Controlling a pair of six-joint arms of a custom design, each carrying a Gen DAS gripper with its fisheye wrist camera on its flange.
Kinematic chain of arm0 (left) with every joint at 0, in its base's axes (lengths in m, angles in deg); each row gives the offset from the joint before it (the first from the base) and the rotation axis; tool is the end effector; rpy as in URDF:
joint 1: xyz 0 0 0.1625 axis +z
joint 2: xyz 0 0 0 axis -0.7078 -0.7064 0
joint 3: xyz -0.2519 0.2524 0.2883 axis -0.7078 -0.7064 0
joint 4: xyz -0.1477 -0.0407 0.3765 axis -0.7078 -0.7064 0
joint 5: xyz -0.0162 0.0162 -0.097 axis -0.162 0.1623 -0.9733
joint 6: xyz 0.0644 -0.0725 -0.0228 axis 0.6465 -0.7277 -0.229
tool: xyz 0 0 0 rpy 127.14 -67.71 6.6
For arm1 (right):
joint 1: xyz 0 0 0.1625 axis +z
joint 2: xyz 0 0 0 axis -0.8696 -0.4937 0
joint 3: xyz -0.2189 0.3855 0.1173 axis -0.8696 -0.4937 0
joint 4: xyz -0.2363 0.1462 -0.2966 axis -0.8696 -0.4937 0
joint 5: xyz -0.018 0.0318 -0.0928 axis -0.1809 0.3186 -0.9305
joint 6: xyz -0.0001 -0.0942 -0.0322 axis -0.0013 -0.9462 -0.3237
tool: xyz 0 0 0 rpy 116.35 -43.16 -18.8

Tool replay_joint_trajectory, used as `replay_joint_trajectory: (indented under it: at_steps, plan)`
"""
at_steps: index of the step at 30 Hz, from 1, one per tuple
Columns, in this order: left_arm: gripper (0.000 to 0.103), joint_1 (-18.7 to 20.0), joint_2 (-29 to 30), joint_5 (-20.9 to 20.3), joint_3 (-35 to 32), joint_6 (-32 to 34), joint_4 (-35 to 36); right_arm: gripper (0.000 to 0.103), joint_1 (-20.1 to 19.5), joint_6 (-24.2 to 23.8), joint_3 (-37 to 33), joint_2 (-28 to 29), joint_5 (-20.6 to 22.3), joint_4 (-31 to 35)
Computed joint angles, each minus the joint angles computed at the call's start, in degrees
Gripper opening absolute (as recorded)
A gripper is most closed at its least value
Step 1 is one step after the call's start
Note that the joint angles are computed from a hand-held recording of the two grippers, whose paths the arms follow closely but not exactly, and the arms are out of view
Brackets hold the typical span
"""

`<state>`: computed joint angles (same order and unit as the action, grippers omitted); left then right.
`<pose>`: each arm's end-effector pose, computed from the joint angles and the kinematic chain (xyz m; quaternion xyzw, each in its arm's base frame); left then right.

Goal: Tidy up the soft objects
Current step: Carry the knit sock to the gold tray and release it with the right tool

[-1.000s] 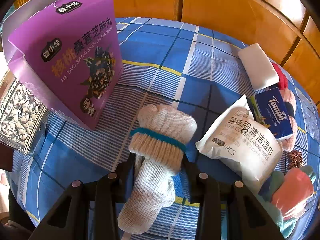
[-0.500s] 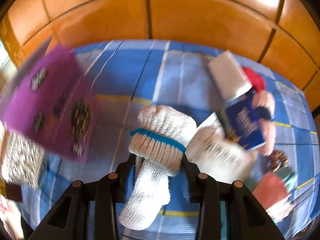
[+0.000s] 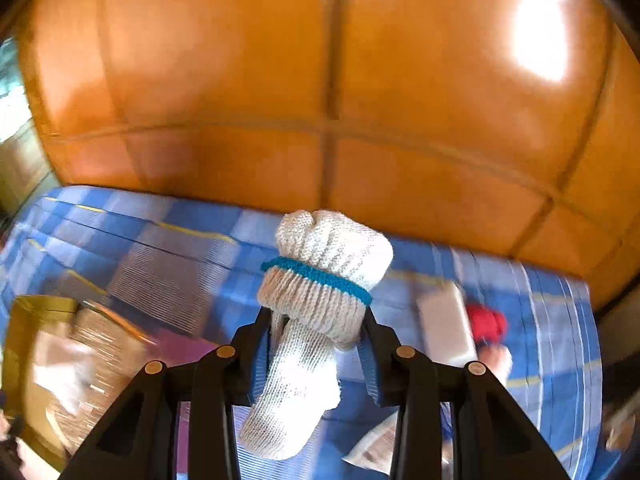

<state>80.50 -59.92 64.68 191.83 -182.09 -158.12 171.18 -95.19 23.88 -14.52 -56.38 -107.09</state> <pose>-0.0268 -0.2960 0.2072 -0.1340 0.7756 -0.4509 0.4209 0.3362 -0.6445 0.0272 0.4094 -0.8462 0.2050 0.2725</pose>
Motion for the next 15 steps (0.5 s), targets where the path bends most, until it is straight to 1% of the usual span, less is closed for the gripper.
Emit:
replay_joint_trajectory:
  at_steps: [6,7,9,12,15]
  plan:
    - [0.075,-1.54,-1.12,-1.69,-0.08,-5.11,5.73,0.038,4.83,-1.85,3.64,-0.62,11.08,4.59]
    - [0.075,-1.98,-1.39,-2.05,-0.11,-6.39,7.27,0.037,5.36,-2.31,4.26,-0.56,12.24,5.30]
    - [0.079,-2.88,-1.53,-2.84,-0.45,-9.91,11.31,0.038,6.50,-3.11,5.97,-0.55,14.27,6.87]
    - [0.079,-3.69,-1.97,-3.70,-0.61,-12.94,14.93,0.037,7.71,-3.92,8.73,-0.50,17.81,9.77]
    - [0.079,-4.64,-2.58,-4.95,-0.76,-17.03,19.30,0.037,8.86,-4.50,11.83,-0.61,19.78,11.42]
